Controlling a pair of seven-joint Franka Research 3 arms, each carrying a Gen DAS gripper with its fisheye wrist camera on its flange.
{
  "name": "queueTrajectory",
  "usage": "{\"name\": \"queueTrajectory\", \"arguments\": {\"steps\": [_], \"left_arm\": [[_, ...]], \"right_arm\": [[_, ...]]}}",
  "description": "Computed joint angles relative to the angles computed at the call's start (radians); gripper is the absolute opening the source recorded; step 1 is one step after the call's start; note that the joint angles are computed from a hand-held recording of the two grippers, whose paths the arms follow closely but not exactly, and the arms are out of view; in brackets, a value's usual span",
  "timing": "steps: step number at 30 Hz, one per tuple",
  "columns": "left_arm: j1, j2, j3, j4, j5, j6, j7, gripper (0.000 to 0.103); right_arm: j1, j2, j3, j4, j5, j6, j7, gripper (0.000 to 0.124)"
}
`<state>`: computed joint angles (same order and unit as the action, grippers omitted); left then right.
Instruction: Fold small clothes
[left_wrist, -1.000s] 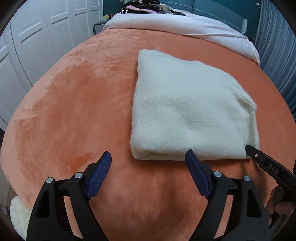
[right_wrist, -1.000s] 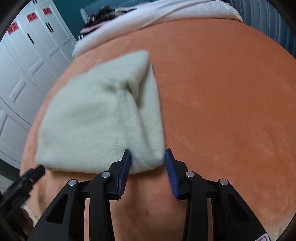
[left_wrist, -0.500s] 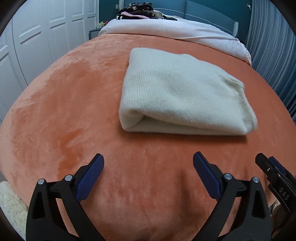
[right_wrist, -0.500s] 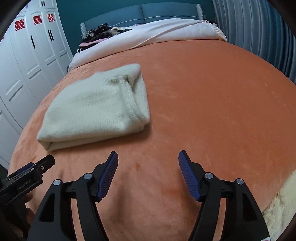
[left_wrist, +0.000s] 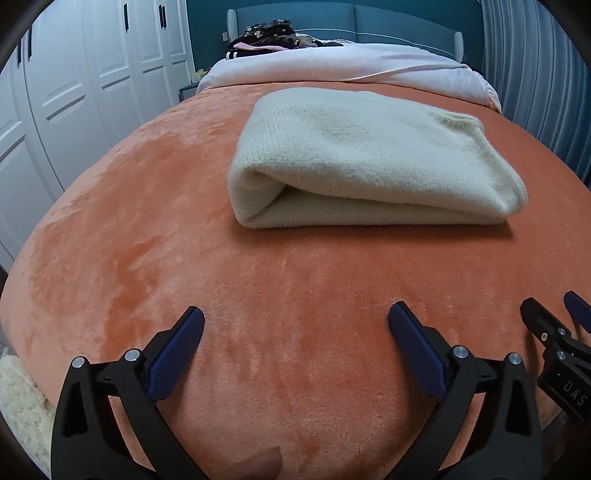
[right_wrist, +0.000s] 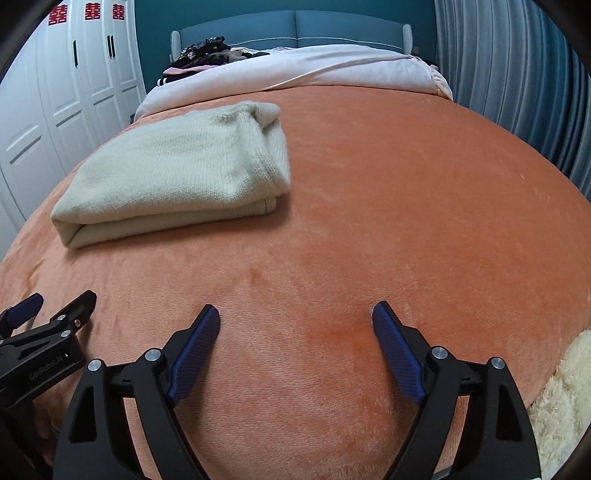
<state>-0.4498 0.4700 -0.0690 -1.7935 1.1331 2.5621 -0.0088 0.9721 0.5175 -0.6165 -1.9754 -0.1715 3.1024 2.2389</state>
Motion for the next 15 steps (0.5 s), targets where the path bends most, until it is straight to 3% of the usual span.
{"name": "queueTrajectory", "arguments": {"steps": [15], "left_arm": [[-0.001,0.013,0.007,0.011,-0.005,0.002,-0.002,0.098]], "right_arm": [[0.021,0.013,-0.017,0.018,-0.062,-0.035,0.067,0.088]]}}
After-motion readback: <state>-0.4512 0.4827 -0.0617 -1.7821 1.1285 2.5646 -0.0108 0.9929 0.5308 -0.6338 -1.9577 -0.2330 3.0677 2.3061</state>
